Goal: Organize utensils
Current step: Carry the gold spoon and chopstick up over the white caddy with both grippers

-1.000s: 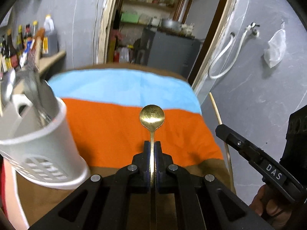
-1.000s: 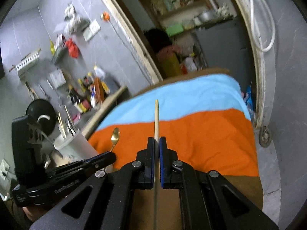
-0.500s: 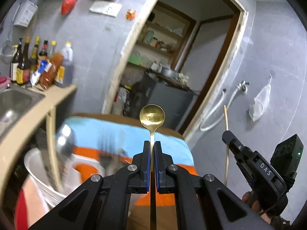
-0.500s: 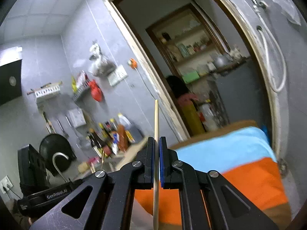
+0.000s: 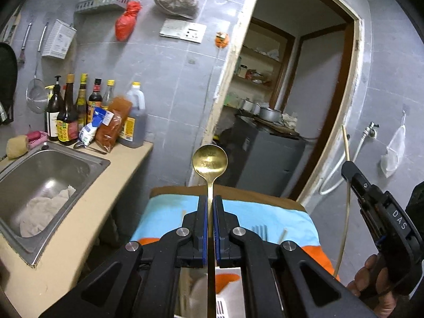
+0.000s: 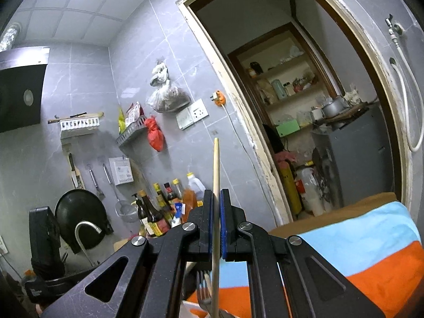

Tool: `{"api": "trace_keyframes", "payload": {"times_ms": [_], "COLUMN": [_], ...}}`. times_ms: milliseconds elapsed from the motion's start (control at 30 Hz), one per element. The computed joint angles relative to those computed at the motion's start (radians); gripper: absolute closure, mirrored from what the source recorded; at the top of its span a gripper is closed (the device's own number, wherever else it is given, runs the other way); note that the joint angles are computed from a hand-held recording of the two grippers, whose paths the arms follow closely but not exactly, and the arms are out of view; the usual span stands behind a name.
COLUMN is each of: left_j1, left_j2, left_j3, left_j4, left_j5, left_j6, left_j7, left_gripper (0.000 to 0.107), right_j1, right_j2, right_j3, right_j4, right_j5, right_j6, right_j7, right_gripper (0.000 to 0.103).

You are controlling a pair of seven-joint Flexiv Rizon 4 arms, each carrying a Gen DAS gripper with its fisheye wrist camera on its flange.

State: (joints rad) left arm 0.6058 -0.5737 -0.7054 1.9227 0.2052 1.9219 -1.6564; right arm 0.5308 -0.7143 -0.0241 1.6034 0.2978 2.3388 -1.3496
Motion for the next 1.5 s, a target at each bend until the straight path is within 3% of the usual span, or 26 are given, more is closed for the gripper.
{"api": "trace_keyframes", "payload": {"times_ms": [200,333,467,567,700,867,1133,1233,1400,1500], "left_j1": [0.026,0.052,0.043,0.024,0.036,0.019,0.006,-0.056,-0.092,-0.145], "left_j2": [-0.058,-0.116,-0.154,-0.166,-0.202,-0.198,-0.196,-0.19,-0.199,-0.183], "left_j3": [-0.033,-0.07,-0.058,-0.029,-0.044,-0.007,0.039,0.116,0.16,0.227], "left_j4": [-0.027,-0.035,-0.05,-0.065,-0.085,-0.087,-0.086,-0.1,-0.124,-0.116], "left_j5": [-0.009,-0.009,0.023,0.066,0.137,0.19,0.274,0.242,0.284,0.27], "left_j6": [-0.017,0.02,0.075,0.108,0.131,0.168,0.237,0.292,0.321,0.352], "left_j7": [0.0,-0.026,-0.074,-0.102,-0.144,-0.198,-0.306,-0.334,-0.39,-0.403], "left_gripper": [0.103,0.103,0.103,0.103,0.103,0.103,0.103,0.103,0.103,0.103], "right_j1": [0.032,0.007,-0.003,0.035,0.086,0.092,0.075,0.074,0.064,0.069], "right_j2": [-0.044,-0.08,-0.131,-0.152,-0.165,-0.171,-0.168,-0.174,-0.181,-0.177], "right_j3": [-0.023,0.006,0.024,-0.008,-0.046,-0.035,-0.006,-0.002,0.015,0.014], "right_j4": [-0.072,-0.101,-0.14,-0.177,-0.216,-0.217,-0.196,-0.198,-0.189,-0.175], "right_j5": [0.072,0.066,0.1,0.19,0.308,0.344,0.351,0.353,0.333,0.334], "right_j6": [-0.021,0.008,0.055,0.055,0.031,0.029,0.047,0.058,0.083,0.08], "right_j7": [-0.004,0.049,0.114,0.073,-0.048,-0.134,-0.161,-0.166,-0.157,-0.17], "right_gripper": [0.098,0.098,0.098,0.098,0.098,0.098,0.098,0.098,0.098,0.098]}}
